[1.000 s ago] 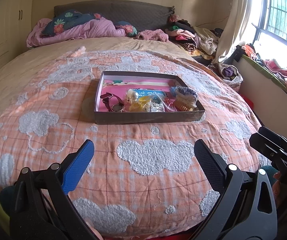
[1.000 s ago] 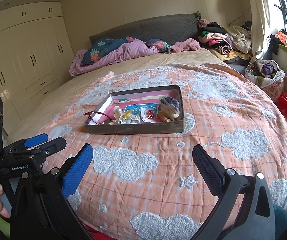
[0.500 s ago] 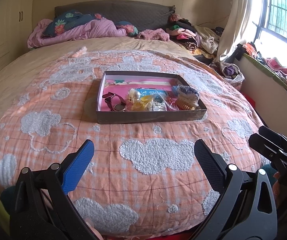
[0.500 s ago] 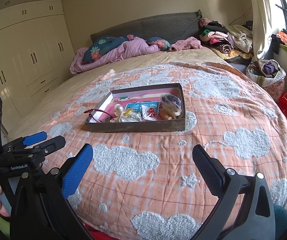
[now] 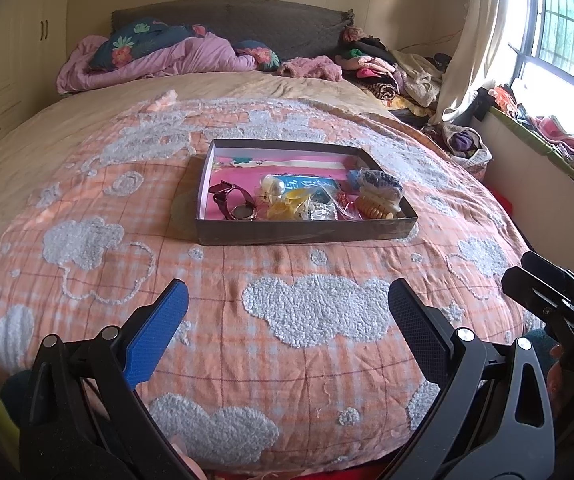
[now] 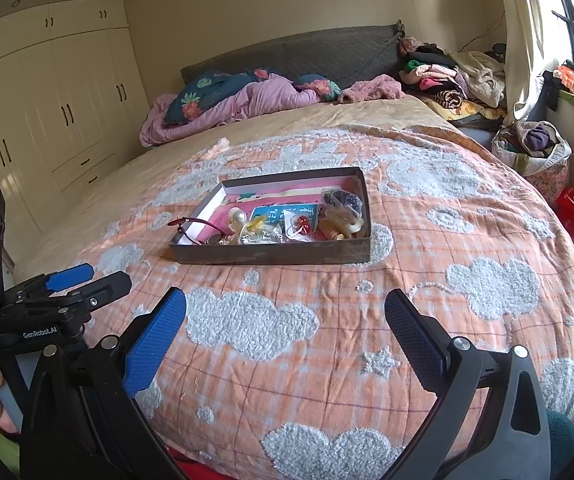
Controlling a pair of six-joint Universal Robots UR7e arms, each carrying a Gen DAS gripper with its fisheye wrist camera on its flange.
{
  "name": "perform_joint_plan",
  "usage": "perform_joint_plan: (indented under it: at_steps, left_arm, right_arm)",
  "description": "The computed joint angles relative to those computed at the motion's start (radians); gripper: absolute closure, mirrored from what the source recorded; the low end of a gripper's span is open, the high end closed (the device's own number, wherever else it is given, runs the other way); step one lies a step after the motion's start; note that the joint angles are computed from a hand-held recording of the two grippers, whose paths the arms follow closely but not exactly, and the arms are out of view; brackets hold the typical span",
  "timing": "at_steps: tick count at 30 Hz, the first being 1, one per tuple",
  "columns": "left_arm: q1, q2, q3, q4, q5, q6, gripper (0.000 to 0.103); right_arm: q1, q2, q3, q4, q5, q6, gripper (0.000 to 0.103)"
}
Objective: Organize jewelry
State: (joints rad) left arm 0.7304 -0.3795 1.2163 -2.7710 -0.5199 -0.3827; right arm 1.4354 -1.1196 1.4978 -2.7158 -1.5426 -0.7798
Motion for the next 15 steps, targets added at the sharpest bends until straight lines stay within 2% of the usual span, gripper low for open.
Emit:
perform_joint_plan:
  at_steps: [5, 10, 13, 15]
  left_arm:
    - [0.004, -0.004, 0.003, 0.005, -0.009, -0.010, 0.010]
    - [0.013, -0.020, 0.018, 0.007, -0.049, -0.036, 0.010]
    - [0.018, -0.022, 0.011, 0.056, -0.035, -0.086, 0.010]
    - [0.021, -0.017, -0.016, 0.159, 0.020, -0.177, 0.010]
  right_arm:
    - [0.000, 0.001, 0.001, -0.007, -0.005, 0.000, 0.004]
    - [0.002, 0.019, -0.009, -0.040, -0.051, 0.011, 0.004]
    - [-0.002, 0.034, -0.027, -0.044, -0.072, 0.032, 0.004]
    - [-0.005, 0.047, -0.042, -0.046, -0.090, 0.047, 0.004]
